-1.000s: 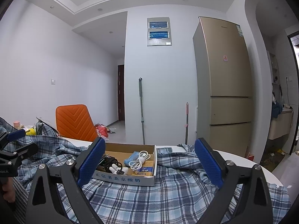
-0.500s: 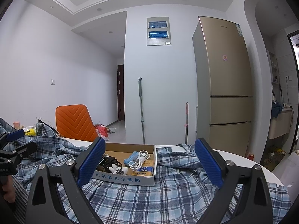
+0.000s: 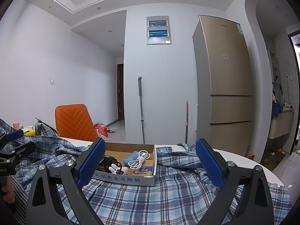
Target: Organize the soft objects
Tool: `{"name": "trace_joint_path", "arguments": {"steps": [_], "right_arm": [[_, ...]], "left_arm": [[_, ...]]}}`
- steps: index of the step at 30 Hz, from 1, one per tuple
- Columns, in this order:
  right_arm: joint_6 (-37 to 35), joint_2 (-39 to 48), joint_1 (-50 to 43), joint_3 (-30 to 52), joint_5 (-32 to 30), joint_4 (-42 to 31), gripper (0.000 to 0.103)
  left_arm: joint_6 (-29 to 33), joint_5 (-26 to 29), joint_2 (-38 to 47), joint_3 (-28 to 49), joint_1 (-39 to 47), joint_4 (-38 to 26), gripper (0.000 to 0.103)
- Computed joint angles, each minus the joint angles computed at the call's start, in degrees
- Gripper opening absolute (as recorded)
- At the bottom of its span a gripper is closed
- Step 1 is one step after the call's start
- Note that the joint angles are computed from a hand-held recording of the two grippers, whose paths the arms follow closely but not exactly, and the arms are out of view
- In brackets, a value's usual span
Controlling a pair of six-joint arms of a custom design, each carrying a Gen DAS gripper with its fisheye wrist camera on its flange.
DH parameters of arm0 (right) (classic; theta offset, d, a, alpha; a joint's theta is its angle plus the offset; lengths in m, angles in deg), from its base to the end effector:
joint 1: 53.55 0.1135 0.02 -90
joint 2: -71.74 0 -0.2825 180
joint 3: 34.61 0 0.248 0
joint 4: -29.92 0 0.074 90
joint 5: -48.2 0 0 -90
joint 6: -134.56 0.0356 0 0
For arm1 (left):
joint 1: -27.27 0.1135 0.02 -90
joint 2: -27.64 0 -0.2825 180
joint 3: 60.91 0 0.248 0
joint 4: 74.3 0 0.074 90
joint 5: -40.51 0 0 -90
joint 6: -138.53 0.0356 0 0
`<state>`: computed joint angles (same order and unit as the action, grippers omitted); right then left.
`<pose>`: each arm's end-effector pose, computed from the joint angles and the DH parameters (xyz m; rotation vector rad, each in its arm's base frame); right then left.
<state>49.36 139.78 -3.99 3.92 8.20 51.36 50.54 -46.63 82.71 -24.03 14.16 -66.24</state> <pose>0.1674 0.1544 0.2397 -0.0098 1.6612 -0.0281 0.1960 -0.0475 0.2484 0.2666 1.7306 -0.1852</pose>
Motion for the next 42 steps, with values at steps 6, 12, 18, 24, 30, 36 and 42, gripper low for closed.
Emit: {"name": "trace_joint_path", "arguments": {"steps": [6, 12, 18, 24, 30, 36, 42], "right_arm": [[0.22, 0.08, -0.05, 0.25, -0.05, -0.44, 0.097], [0.36, 0.07, 0.00, 0.39, 0.02, -0.75, 0.097], [0.54, 0.16, 0.07, 0.50, 0.11, -0.96, 0.097], [0.69, 0.20, 0.12, 0.59, 0.19, -1.11, 0.097], [1.15, 0.18, 0.28, 0.97, 0.41, -1.95, 0.097], [1.16, 0.28, 0.28, 1.04, 0.44, -1.92, 0.097], [1.19, 0.30, 0.28, 1.06, 0.46, -1.95, 0.097]], "left_arm": [[-0.02, -0.08, -0.37, -0.12, -0.04, -0.22, 0.103], [-0.26, -0.63, -0.38, -0.17, -0.50, -0.05, 0.103], [-0.25, -0.71, -0.48, -0.14, -0.56, -0.17, 0.103], [-0.52, -1.09, -1.05, -0.42, -0.66, -0.20, 0.103], [-0.82, -1.95, -1.21, -0.65, -0.93, 0.17, 0.103], [-0.49, -1.29, -1.54, -0.66, -0.72, -0.36, 0.103], [-0.69, -1.55, -1.60, -0.64, -0.94, -0.48, 0.103]]}}
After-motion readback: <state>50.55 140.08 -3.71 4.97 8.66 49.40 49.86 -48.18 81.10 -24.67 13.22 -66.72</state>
